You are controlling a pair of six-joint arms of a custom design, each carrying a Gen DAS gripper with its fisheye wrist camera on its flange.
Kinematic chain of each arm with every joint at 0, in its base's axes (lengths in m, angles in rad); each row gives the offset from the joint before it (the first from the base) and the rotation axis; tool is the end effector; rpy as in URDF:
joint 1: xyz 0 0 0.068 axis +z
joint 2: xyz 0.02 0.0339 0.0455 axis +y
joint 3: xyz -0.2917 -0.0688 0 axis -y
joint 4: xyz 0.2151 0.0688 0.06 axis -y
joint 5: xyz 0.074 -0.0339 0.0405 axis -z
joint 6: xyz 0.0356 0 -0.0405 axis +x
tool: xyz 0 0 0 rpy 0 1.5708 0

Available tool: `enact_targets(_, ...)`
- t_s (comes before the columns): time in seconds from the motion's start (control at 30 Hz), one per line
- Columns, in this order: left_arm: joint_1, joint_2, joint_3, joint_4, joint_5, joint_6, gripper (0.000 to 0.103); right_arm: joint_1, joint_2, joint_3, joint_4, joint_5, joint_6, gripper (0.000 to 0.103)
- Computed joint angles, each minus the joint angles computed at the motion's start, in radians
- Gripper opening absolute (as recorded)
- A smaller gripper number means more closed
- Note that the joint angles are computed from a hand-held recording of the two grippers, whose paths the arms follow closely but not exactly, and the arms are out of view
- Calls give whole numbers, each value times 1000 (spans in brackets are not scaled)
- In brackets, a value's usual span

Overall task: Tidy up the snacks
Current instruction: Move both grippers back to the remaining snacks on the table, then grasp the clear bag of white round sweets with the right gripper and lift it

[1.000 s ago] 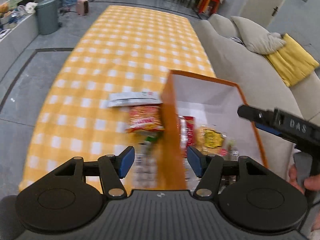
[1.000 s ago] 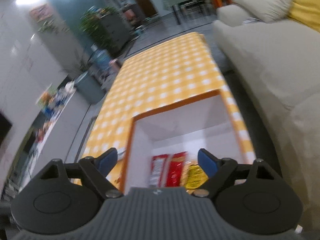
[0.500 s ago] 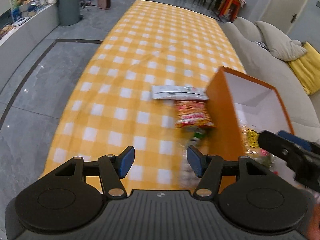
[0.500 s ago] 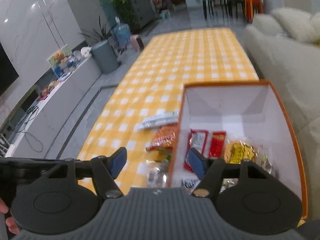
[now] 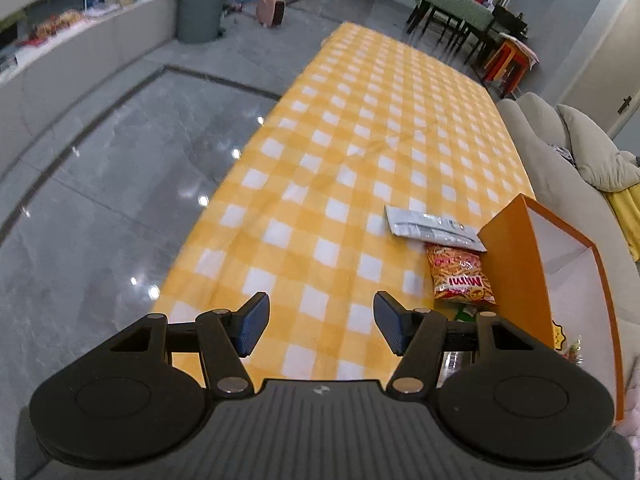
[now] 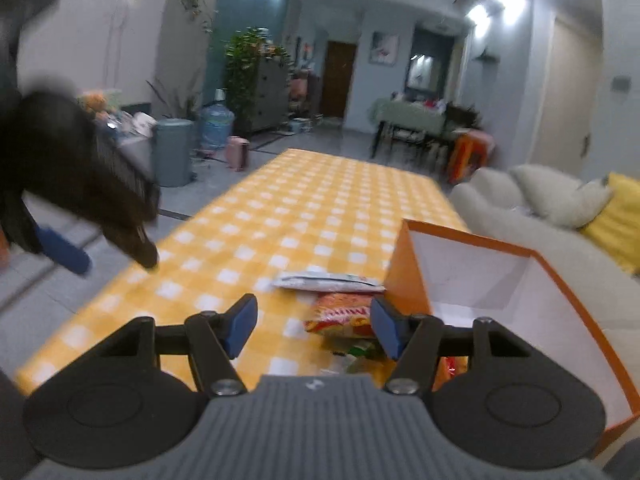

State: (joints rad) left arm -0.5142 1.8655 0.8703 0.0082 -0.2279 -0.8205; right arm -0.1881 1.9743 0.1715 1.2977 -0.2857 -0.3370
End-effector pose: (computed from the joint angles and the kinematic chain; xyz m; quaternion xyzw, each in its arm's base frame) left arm 0.2931 -0.1563 0.1542 -0.1775 0.9354 -0.0914 0.2920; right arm 0.2358 -0.0347 0.1063 -0.1355 0.8449 -0.0121 0.5174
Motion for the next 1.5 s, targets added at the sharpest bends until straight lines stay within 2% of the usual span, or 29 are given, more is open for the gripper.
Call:
enact_targets(0.03,1,10,11,-6,5,4,70,29,72,-16,97,50,17,68)
enact_targets(0.1,-10,34,39,-21,0,16,70,69,144,-3,135,122,49,69)
enact_targets(0.2,-19,67,67,-21,18,26,70,113,162,78,-13,220,126,69)
enact_targets(0.3,-9,98,99,-57,48,-21,70,135,169,143,-138,299,220,64)
enact_targets(0.47,-15,112,114,-87,17,-30,70,195,241,185,-165,436,314,65)
enact_targets(0.53,-10,111,114,-92,18,-30,70,211,236,225,-257,472,354,66)
enact_targets(0.57,-4,107,108,-89,29,-31,70,219,237,243,-291,479,352,70)
enact_targets(0.63,13,86,75,-47,74,-20,70,198,224,265,-345,421,338,70)
enact_targets(0.73,27,54,26,26,118,-21,70,156,187,256,-381,330,330,65)
enact_targets(0.9,11,41,24,7,95,-23,70,95,162,249,-418,145,280,62)
enact_targets(0.93,7,45,28,2,86,-19,70,84,172,235,-384,130,280,63)
enact_targets(0.97,6,49,30,-2,83,-15,70,81,187,221,-345,137,280,73)
enact_targets(1.0,8,53,31,1,87,-12,70,74,202,208,-306,139,272,78)
enact_targets(1.1,15,57,27,10,96,-9,70,55,247,192,-241,97,198,81)
enact_targets(1.2,18,60,25,11,105,-4,70,33,256,232,-325,27,146,83)
enact_targets(1.27,39,63,11,38,168,-10,70,2,267,219,-300,-37,147,83)
enact_targets(1.3,50,68,8,47,201,-15,70,-14,273,211,-284,-65,143,77)
enact_targets(1.37,53,68,3,51,210,-25,70,-4,285,184,-225,-36,101,65)
enact_targets(1.5,33,59,6,38,174,-7,70,-14,275,165,-229,-87,79,63)
